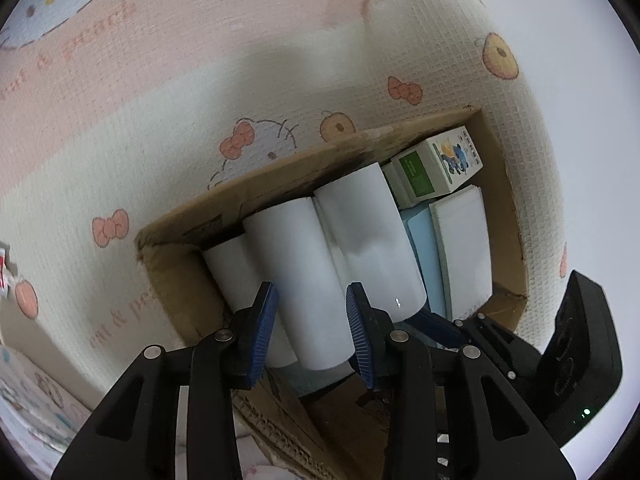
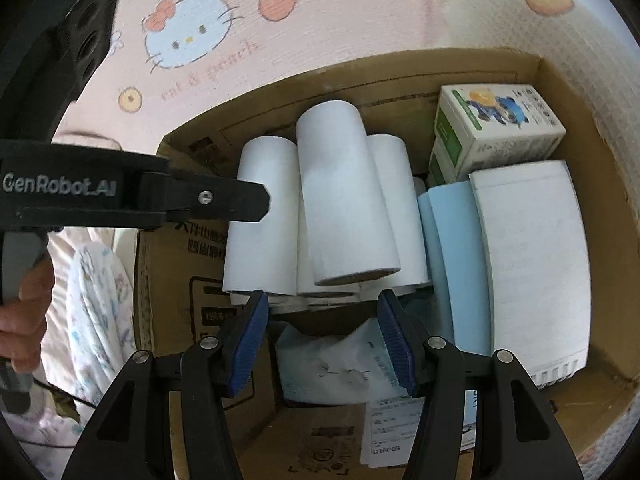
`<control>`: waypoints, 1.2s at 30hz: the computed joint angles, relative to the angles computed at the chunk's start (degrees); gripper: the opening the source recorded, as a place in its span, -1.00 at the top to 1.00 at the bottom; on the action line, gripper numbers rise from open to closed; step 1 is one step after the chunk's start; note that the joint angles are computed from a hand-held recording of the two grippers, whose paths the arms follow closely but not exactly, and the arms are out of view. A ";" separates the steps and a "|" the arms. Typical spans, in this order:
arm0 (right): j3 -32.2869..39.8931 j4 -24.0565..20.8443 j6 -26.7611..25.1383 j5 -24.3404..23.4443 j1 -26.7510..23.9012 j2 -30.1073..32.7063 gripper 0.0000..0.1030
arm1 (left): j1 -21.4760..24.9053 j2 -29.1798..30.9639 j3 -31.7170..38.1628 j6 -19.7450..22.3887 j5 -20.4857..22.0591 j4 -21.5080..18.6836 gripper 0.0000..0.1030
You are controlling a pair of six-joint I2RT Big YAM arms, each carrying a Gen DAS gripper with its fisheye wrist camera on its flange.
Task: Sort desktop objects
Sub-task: 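Withdraw both grippers from the box back toward the mat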
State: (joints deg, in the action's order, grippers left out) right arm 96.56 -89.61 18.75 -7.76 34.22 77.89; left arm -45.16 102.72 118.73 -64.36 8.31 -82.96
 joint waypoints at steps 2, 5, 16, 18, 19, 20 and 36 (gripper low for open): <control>-0.47 0.21 1.30 0.35 0.25 -0.43 -0.05 | -0.33 -0.85 -0.98 -0.46 -0.34 0.52 0.19; -1.10 0.62 2.29 0.68 0.34 -1.19 -0.05 | -1.14 -2.46 -3.02 -1.42 -2.11 2.52 0.18; 0.54 -0.33 9.42 4.50 4.31 -5.26 -0.26 | -5.90 -9.88 -10.36 7.01 -12.46 14.72 -0.16; 1.31 -1.74 11.12 6.20 6.04 -5.40 -0.27 | -7.16 -14.13 -15.54 8.12 -17.02 20.00 -0.17; 0.46 -1.02 13.90 7.52 8.37 -5.53 -0.28 | -7.72 -15.63 -17.25 8.79 -18.91 21.40 -0.17; 0.32 -1.32 15.79 8.22 9.34 -5.88 -0.30 | -8.23 -17.04 -18.81 9.63 -20.64 22.31 -0.18; 8.00 -4.51 17.35 32.21 29.25 1.63 -0.32 | -8.99 -42.41 -49.08 1.89 -28.80 25.55 -0.27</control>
